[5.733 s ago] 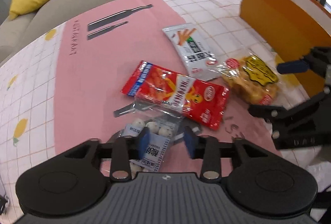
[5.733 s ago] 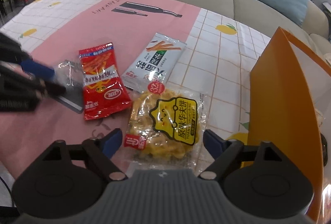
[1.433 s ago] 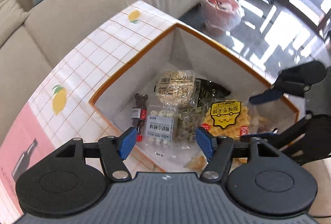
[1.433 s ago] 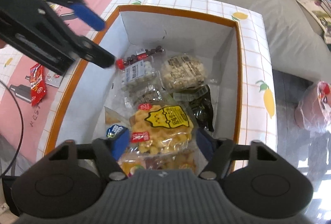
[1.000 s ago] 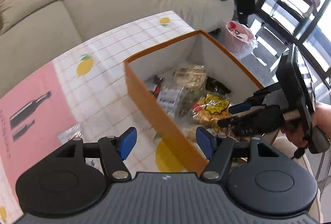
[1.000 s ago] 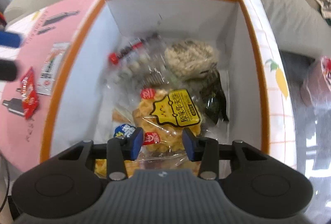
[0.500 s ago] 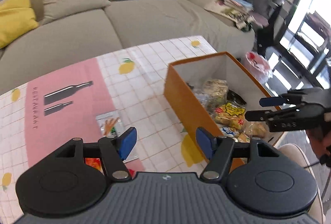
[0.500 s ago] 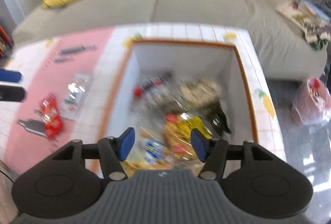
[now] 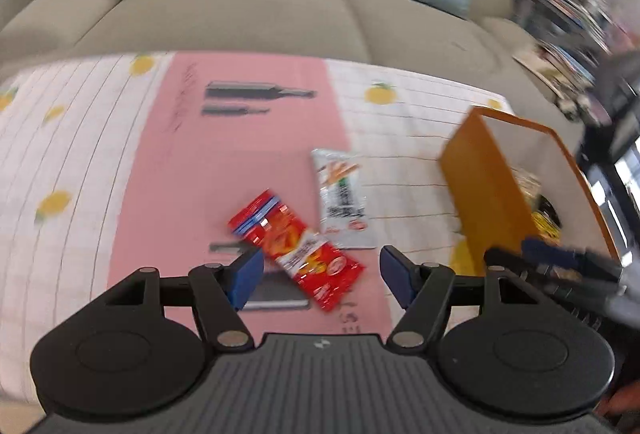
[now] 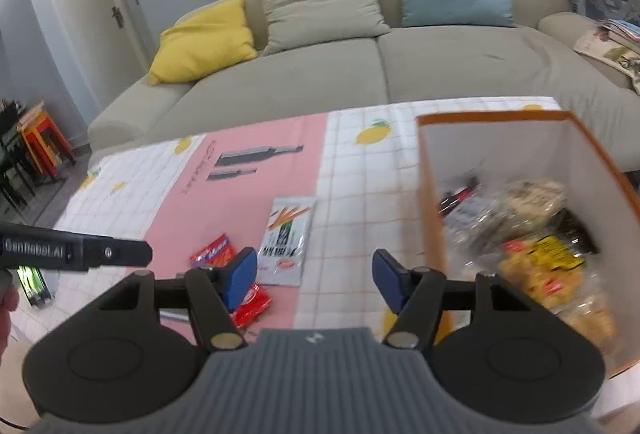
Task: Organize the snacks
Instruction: 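Move both tools back over the red and white snack bags on the cloth, then lower the left tool onto the red spicy strip bag while the right tool approaches the white stick-snack bag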
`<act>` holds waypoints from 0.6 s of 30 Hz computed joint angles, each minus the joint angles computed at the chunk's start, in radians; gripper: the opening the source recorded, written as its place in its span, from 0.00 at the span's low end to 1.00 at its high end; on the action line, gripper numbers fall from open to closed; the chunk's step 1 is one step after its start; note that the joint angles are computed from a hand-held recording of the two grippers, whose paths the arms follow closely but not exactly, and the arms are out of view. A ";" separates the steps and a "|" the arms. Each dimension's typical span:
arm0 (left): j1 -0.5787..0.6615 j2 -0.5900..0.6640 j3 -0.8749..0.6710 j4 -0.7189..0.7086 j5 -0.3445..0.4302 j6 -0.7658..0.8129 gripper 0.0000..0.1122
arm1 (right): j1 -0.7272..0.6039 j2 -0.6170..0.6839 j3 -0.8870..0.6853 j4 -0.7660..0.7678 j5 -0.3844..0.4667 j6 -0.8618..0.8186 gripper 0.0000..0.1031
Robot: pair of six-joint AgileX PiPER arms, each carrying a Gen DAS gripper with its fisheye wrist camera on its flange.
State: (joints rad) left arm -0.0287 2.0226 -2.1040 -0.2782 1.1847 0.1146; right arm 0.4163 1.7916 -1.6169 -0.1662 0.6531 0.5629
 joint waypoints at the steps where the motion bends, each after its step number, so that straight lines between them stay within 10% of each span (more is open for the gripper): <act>1: 0.005 -0.004 0.025 0.000 -0.018 -0.017 0.70 | 0.016 0.016 0.001 -0.024 0.000 0.025 0.61; 18: -0.075 0.248 -0.178 0.127 0.015 -0.326 0.71 | 0.045 0.273 -0.197 -0.073 0.149 0.064 0.53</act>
